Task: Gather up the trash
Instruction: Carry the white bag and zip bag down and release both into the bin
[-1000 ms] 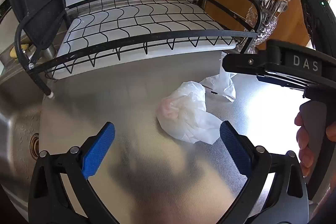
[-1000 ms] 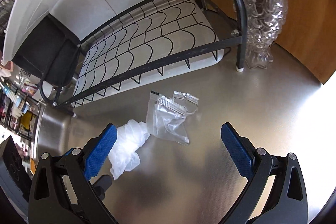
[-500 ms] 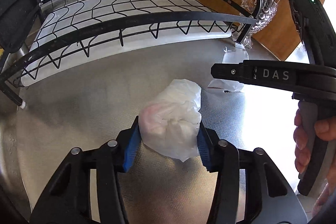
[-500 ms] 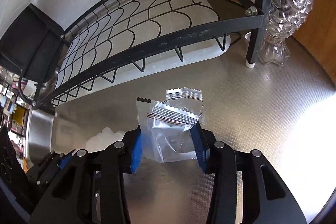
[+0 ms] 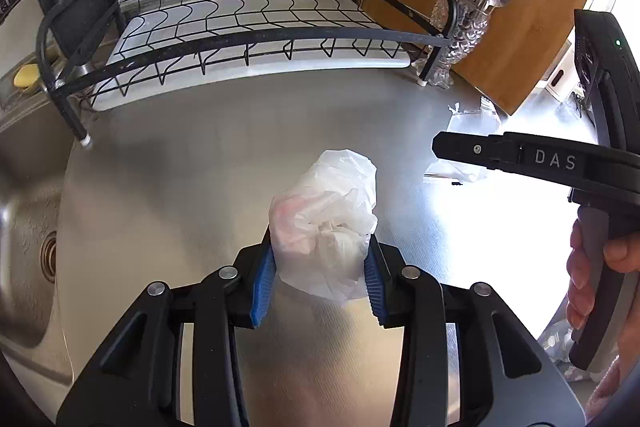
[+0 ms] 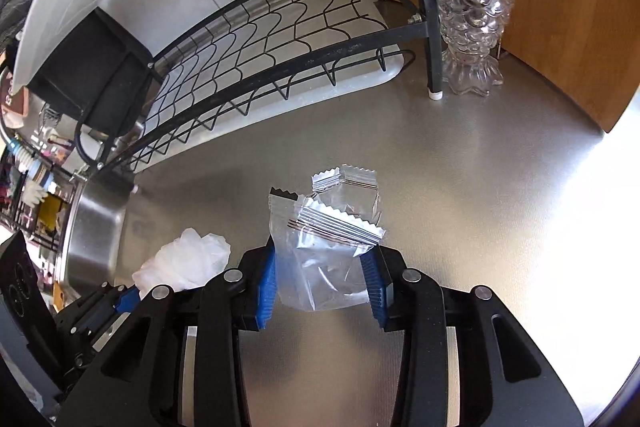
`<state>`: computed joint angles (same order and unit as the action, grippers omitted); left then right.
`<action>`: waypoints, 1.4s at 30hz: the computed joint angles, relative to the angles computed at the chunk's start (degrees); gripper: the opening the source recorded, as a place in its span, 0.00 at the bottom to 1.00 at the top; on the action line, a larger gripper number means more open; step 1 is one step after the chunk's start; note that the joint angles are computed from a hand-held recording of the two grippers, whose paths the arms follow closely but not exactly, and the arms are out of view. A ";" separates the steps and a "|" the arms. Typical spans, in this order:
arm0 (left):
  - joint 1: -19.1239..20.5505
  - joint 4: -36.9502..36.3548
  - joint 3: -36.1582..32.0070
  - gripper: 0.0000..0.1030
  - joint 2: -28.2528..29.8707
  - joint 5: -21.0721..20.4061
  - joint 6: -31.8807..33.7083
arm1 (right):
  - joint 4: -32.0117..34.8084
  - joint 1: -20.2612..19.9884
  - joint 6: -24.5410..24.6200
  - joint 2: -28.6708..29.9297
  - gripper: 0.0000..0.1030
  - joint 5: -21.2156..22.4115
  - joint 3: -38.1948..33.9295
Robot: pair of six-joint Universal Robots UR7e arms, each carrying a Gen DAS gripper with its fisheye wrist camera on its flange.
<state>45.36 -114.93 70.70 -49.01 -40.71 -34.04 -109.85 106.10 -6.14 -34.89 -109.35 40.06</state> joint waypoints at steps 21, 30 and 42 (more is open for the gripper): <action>-17.69 12.10 28.71 0.36 -14.76 -4.34 -39.73 | -5.75 1.88 -3.87 -34.07 0.31 3.84 46.57; -16.94 5.55 40.70 0.36 -17.47 -11.73 -44.54 | -5.19 -0.20 -2.42 -37.43 0.31 1.72 57.24; -8.60 -12.08 50.07 0.36 -12.32 -14.81 -38.09 | -17.78 -6.55 -2.98 -32.03 0.29 -3.50 67.76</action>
<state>36.77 -127.01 120.76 -61.33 -55.52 -72.13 -127.64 99.55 -9.12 -66.92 -112.85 107.82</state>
